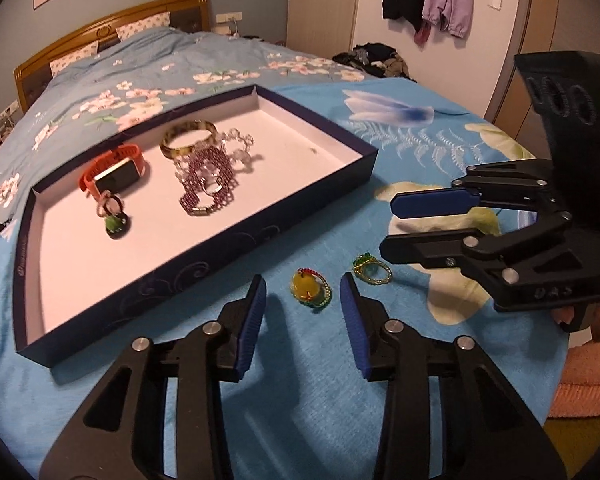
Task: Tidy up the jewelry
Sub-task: 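Grasp the yellow-stone ring with the left tool while the right tool grasps the green-stone ring, then carry the yellow-stone ring with the left tool while the right tool carries the green-stone ring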
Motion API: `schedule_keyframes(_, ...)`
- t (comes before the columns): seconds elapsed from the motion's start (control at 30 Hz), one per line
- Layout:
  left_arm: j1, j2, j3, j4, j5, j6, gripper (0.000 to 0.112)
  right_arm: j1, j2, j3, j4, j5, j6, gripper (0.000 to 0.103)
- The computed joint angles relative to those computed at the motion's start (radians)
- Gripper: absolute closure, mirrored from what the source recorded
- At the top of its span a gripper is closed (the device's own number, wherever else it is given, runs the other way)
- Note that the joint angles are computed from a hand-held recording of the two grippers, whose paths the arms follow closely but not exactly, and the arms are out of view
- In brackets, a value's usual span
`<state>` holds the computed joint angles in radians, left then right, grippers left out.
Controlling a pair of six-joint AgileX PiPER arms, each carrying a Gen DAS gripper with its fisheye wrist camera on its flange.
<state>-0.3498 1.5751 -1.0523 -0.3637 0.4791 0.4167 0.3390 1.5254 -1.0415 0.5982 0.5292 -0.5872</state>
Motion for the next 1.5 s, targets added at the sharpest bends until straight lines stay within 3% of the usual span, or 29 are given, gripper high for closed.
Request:
schedule_keyframes(0.13, -0.012, 0.024, -0.019, 0.028, 0.003, -0.033, 0.080, 0.009, -0.008, 0.006, -0.008, -0.002, -0.001, 0.067)
schedule_keyframes(0.3, -0.013, 0.032, -0.029, 0.053, 0.004, -0.066, 0.093, 0.018, -0.009, 0.009, -0.018, 0.001, 0.003, 0.067)
schedule_keyframes(0.97, 0.065, -0.096, 0.104, -0.067, -0.028, -0.025, 0.094, 0.124, 0.042, -0.046, -0.256, 0.008, 0.204, 0.068)
schedule_keyframes(1.1, 0.078, -0.118, 0.123, -0.074, -0.034, -0.026, 0.094, 0.136, 0.045, -0.048, -0.299, -0.001, 0.244, 0.074)
schedule_keyframes(1.27, 0.083, -0.132, 0.140, -0.065, -0.045, -0.041, 0.094, 0.140, 0.046, -0.049, -0.310, -0.004, 0.254, 0.090)
schedule_keyframes(1.5, 0.094, -0.146, 0.151, -0.070, -0.049, -0.042, 0.094, 0.143, 0.041, -0.046, -0.314, -0.008, 0.250, 0.094)
